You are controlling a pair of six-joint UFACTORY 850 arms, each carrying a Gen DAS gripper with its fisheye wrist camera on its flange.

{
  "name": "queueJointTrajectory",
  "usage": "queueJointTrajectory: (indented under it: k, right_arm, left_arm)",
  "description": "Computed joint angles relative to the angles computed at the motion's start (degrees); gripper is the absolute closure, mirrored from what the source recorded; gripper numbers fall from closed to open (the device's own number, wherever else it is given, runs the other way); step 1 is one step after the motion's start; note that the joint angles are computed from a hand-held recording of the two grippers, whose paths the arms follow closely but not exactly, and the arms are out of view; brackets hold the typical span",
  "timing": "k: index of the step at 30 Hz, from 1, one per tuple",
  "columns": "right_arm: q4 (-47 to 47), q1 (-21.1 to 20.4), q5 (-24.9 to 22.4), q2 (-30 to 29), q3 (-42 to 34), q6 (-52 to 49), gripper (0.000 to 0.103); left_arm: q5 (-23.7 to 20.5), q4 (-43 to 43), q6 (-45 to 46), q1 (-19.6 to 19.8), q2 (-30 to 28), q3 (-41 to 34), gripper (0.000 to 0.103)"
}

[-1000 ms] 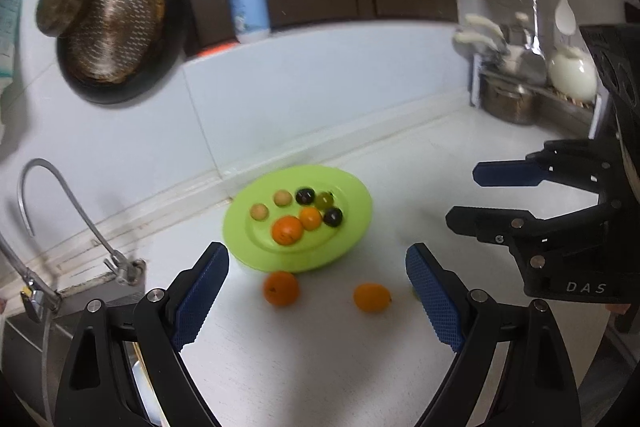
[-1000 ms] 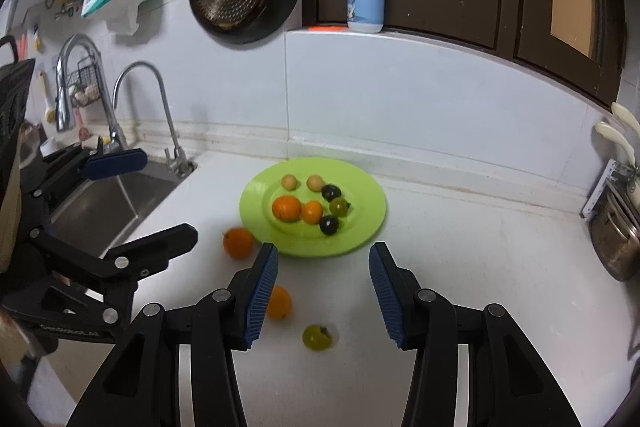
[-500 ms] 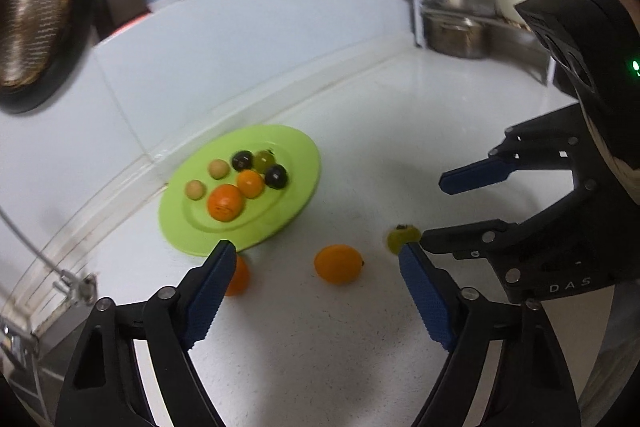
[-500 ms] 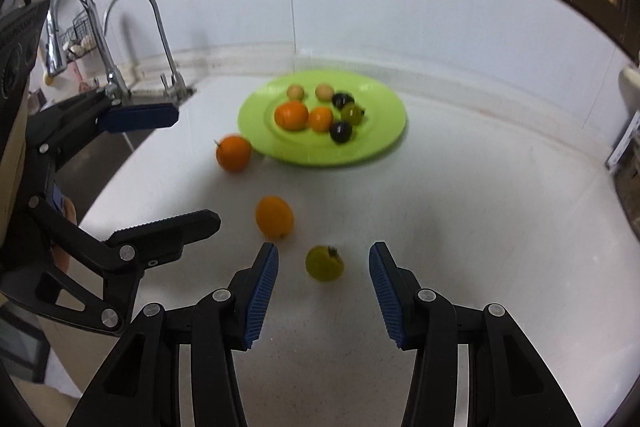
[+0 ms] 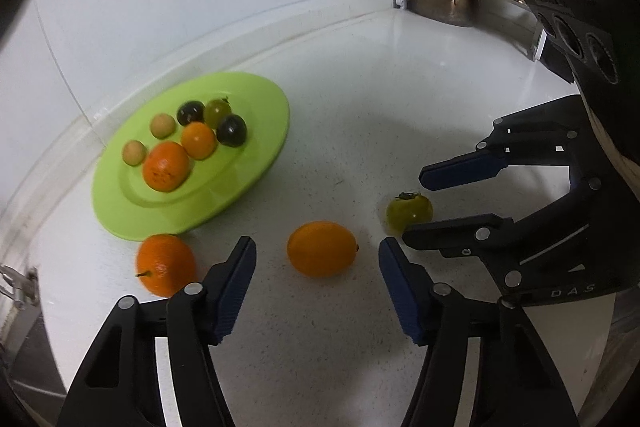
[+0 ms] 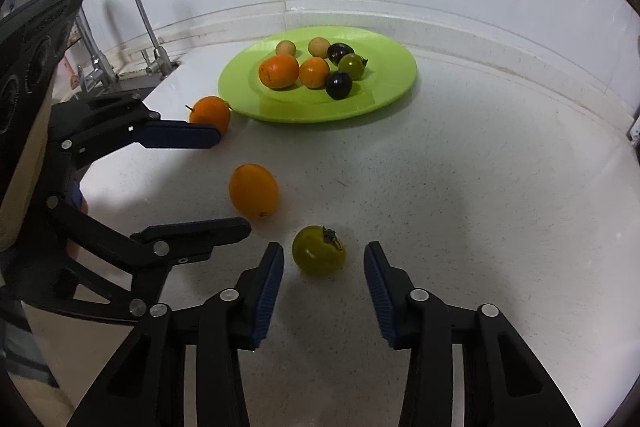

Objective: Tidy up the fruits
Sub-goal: 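Grasp an oval orange with the left tool while the right tool grasps the green fruit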

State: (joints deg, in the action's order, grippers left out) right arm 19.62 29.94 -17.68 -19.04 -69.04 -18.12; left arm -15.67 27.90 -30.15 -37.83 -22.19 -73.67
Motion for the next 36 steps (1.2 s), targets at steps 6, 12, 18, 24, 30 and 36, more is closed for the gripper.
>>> queueJointTrajectory:
  k: [6, 12, 18, 24, 30, 36]
  right_arm:
    - [3.99, -0.30, -0.59, -1.09, -0.58, -3.34, 0.065]
    - [6.59, -0.52, -0.92, -1.80, -0.99, -5.05, 0.072]
    - [8.37, -0.53, -0.14, -1.33, -0.54, -5.99, 0.073]
    - [11.38, -0.60, 0.20, -0.29, -0.05, -8.54, 0.073]
    - [12.54, -0.44, 1.39, 1.36, 0.41, -9.86, 0.073]
    - [15.20, 0.08, 3.15, 3.37, 0.55, -13.28, 0.073]
  left_arm:
    - [-0.17, -8.29, 6.59, 0.81, -1.39, -0.98, 0.057]
    - [0.33, -15.04, 12.22, 1.26, -1.56, -1.18, 0.064]
    - [0.39, -9.31, 4.98, 1.10, -0.55, -0.48, 0.064]
    - [-0.42, -2.31, -3.16, 0.45, 1.08, 0.03, 0.064]
    - [-0.91, 9.52, -15.96, -0.55, 3.89, 1.51, 0.064]
    - [-2.22, 17.94, -25.35, -1.19, 6.01, 2.04, 0.064]
